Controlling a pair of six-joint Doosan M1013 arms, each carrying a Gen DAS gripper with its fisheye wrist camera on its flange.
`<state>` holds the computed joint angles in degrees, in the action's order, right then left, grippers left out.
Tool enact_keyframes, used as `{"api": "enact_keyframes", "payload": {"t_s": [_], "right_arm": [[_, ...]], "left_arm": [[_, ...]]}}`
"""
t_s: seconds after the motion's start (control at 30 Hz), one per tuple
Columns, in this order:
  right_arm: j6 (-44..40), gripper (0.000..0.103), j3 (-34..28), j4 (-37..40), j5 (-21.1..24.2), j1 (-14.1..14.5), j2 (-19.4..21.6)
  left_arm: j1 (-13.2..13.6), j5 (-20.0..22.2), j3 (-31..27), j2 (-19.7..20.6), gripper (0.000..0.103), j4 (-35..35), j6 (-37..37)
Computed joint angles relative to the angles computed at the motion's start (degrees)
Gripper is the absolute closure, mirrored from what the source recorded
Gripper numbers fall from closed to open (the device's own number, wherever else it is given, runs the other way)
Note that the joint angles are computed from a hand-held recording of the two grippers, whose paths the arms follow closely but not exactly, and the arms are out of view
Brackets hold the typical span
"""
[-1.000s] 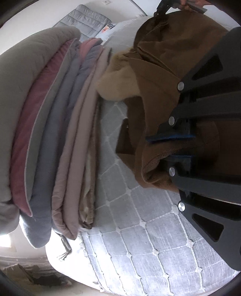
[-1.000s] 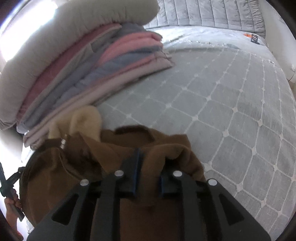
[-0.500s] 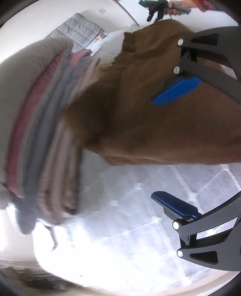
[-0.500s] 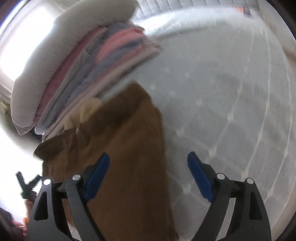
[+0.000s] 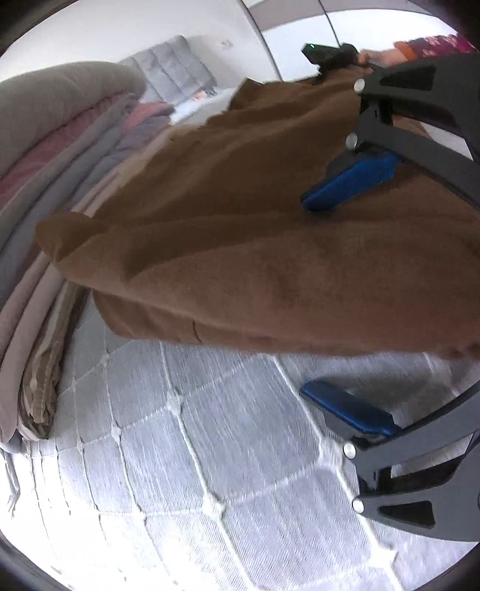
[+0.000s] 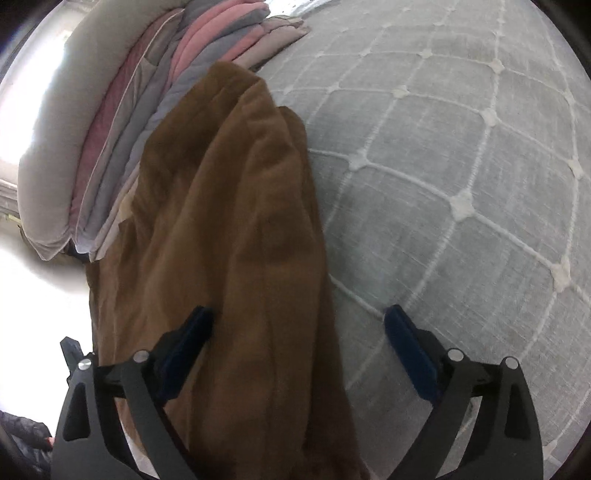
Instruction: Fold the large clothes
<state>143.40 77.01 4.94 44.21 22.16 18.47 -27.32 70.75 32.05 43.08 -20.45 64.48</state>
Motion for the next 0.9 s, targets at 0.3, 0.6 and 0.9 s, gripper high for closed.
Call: {"api": "enact_keyframes", "payload": {"t_s": [0.3, 0.6, 0.9], "right_arm": [[11.94, 0.092, -0.81, -5.66, -8.79, 2.98, -1.30], [7.60, 0.094, 1.13, -1.56, -7.02, 5.20, -6.87], [6.98, 0.085, 11.61, 9.12, -8.27, 3.80, -7.73]], "left_arm": [[-1.36, -8.81, 2.93, -3.41, 0.092, -2.00, -10.32], [-1.56, -1.45, -1.09, -7.28, 0.093, -6.92, -6.44], [0.38, -1.84, 19.22, -14.30, 0.086, -9.81, -4.91]]}}
